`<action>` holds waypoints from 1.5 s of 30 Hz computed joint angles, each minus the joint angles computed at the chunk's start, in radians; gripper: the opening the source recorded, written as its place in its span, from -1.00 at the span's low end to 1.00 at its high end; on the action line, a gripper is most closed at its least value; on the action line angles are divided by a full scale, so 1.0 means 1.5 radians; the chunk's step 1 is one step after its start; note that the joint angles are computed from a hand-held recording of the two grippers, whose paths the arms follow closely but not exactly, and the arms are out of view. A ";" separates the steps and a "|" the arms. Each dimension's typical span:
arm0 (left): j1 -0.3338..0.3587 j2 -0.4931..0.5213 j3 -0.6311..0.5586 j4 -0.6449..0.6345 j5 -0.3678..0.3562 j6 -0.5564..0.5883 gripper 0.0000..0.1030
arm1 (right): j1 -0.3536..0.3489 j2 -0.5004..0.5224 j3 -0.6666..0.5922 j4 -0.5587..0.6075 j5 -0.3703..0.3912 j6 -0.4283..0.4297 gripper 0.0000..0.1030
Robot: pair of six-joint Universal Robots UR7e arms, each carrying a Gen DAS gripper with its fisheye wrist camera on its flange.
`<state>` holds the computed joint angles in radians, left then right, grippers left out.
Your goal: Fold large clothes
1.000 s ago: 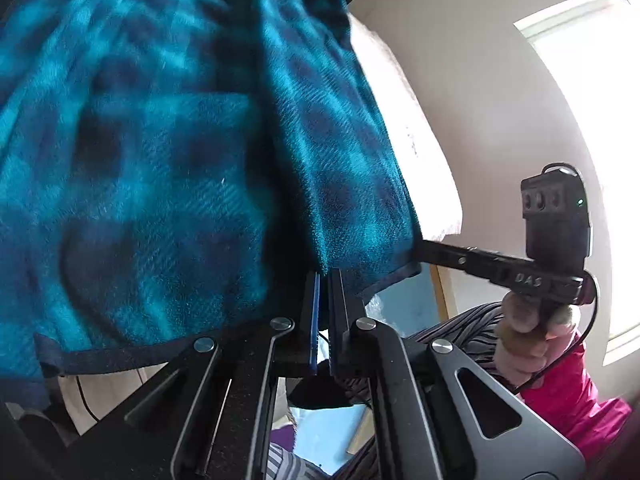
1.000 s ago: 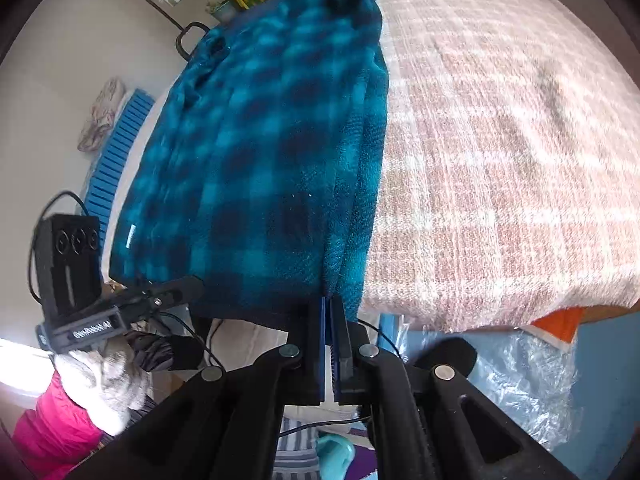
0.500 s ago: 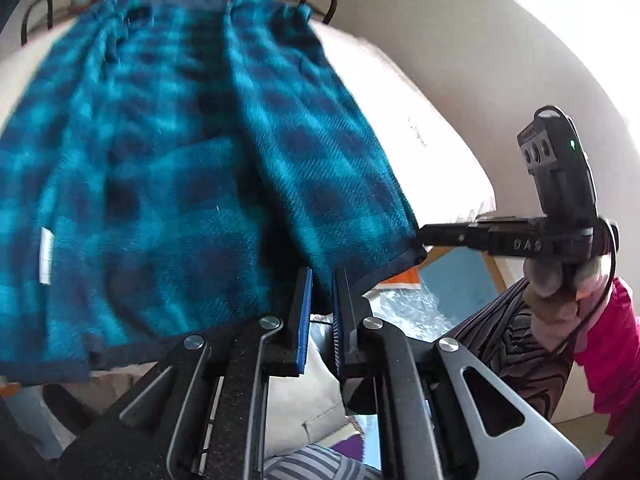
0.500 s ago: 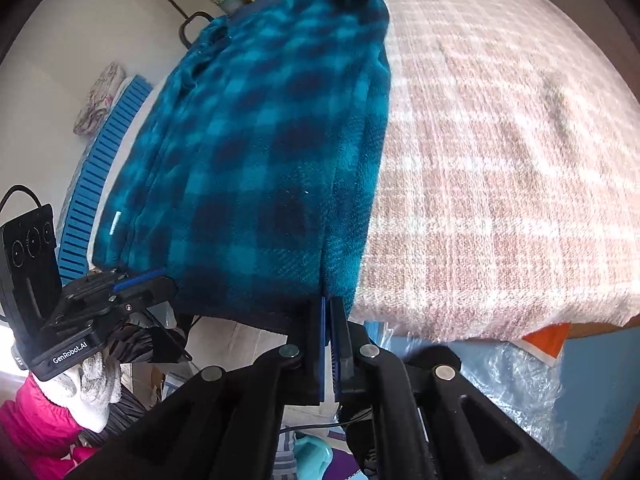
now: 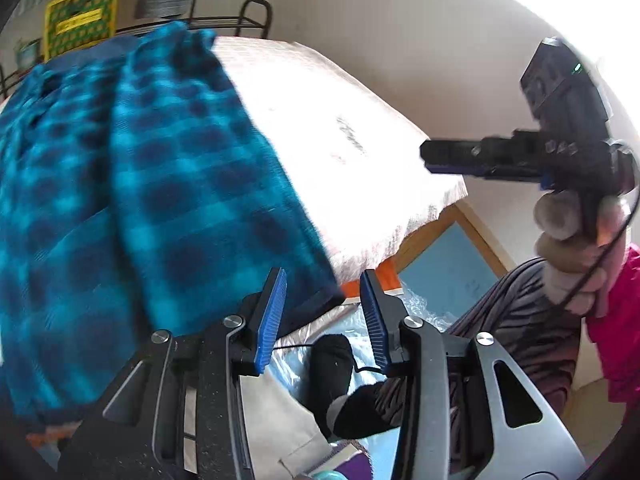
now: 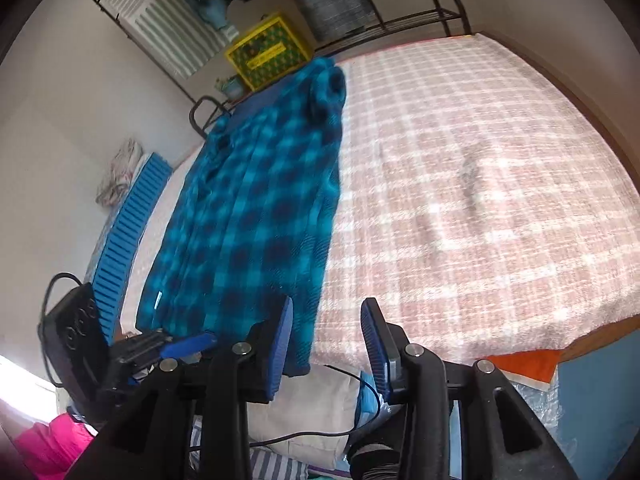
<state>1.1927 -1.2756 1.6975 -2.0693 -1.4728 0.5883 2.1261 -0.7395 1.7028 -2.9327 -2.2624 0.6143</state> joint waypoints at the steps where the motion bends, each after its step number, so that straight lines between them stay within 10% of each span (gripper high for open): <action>1: -0.006 0.004 0.008 -0.010 0.008 0.005 -0.24 | 0.001 -0.009 0.009 -0.004 -0.004 0.001 -0.26; 14: -0.028 0.019 0.090 -0.113 0.095 0.106 -0.01 | 0.003 -0.078 0.067 -0.004 -0.061 0.016 -0.23; 18: -0.027 0.013 0.123 -0.191 0.110 0.170 -0.43 | -0.008 -0.072 0.056 -0.013 -0.046 0.004 -0.23; 23: -0.004 0.027 0.063 -0.114 0.061 0.101 -0.78 | -0.024 -0.050 0.028 -0.025 -0.021 -0.025 -0.23; 34: 0.048 0.015 -0.044 -0.021 -0.092 -0.082 -0.84 | -0.112 0.052 -0.131 -0.063 0.087 -0.142 0.14; 45: 0.053 -0.005 -0.045 -0.024 -0.113 -0.104 -0.85 | -0.210 0.167 -0.312 -0.042 0.226 -0.073 0.16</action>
<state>1.2719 -1.2830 1.6305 -2.1060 -1.6427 0.4326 1.8115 -0.4891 1.2349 -2.9956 -1.9237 0.5043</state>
